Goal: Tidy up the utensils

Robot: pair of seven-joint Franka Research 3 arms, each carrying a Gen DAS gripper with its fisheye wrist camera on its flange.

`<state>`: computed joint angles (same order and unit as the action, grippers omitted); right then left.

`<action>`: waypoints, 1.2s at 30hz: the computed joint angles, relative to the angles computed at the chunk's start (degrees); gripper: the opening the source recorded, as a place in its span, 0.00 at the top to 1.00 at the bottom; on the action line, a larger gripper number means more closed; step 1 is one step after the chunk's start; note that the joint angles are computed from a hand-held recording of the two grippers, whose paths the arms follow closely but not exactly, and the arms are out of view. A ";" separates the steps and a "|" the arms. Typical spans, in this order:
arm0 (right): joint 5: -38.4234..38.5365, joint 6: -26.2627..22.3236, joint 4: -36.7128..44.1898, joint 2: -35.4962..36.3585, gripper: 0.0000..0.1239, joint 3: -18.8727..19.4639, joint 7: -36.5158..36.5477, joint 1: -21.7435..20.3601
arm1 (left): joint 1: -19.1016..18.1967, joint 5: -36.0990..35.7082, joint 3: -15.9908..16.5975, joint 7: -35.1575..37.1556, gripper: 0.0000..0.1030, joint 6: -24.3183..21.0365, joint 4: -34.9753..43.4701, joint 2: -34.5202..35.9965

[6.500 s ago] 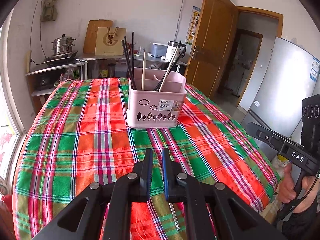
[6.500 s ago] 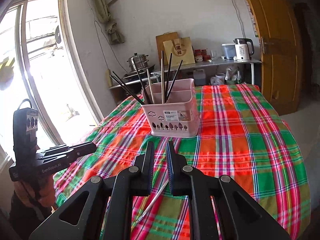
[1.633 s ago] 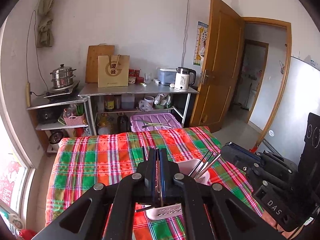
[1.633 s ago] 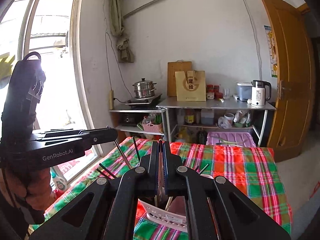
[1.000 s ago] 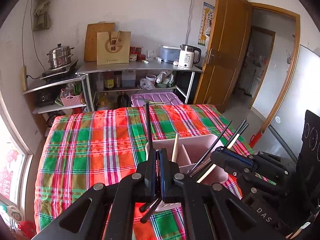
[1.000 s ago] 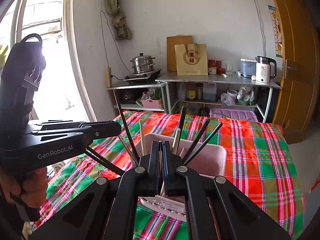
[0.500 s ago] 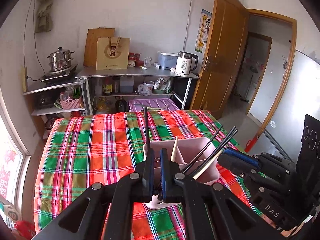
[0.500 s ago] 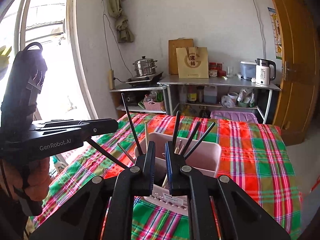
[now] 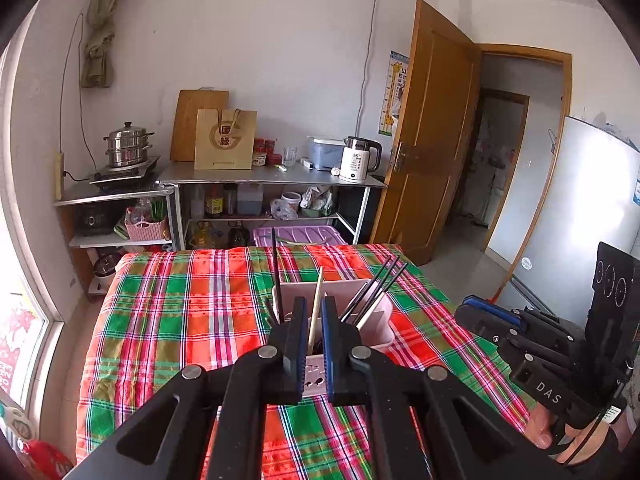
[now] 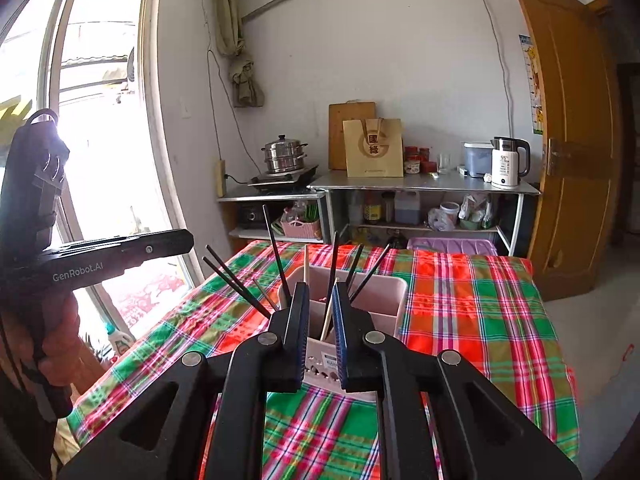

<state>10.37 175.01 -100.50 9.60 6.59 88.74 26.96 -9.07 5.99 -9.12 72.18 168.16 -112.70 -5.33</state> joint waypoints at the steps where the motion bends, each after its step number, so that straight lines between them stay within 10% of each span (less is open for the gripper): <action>1: 0.07 0.82 -1.49 -1.03 0.89 0.02 -0.06 0.01 | 0.57 2.23 -0.57 -2.14 0.94 0.60 -1.44 -1.24; 13: -10.69 8.05 -18.17 -11.74 0.79 1.81 12.67 -1.69 | 5.39 15.10 -6.58 -17.89 0.81 7.26 -17.85 -13.16; 28: -28.94 11.94 -29.26 -20.12 0.78 29.79 33.71 -31.80 | 15.34 25.76 -16.91 -35.75 0.81 12.52 -29.57 -20.60; 36: -23.26 14.12 -33.47 -22.29 0.78 36.93 31.02 -37.15 | 21.93 26.85 -24.17 -39.79 0.81 15.40 -33.12 -22.92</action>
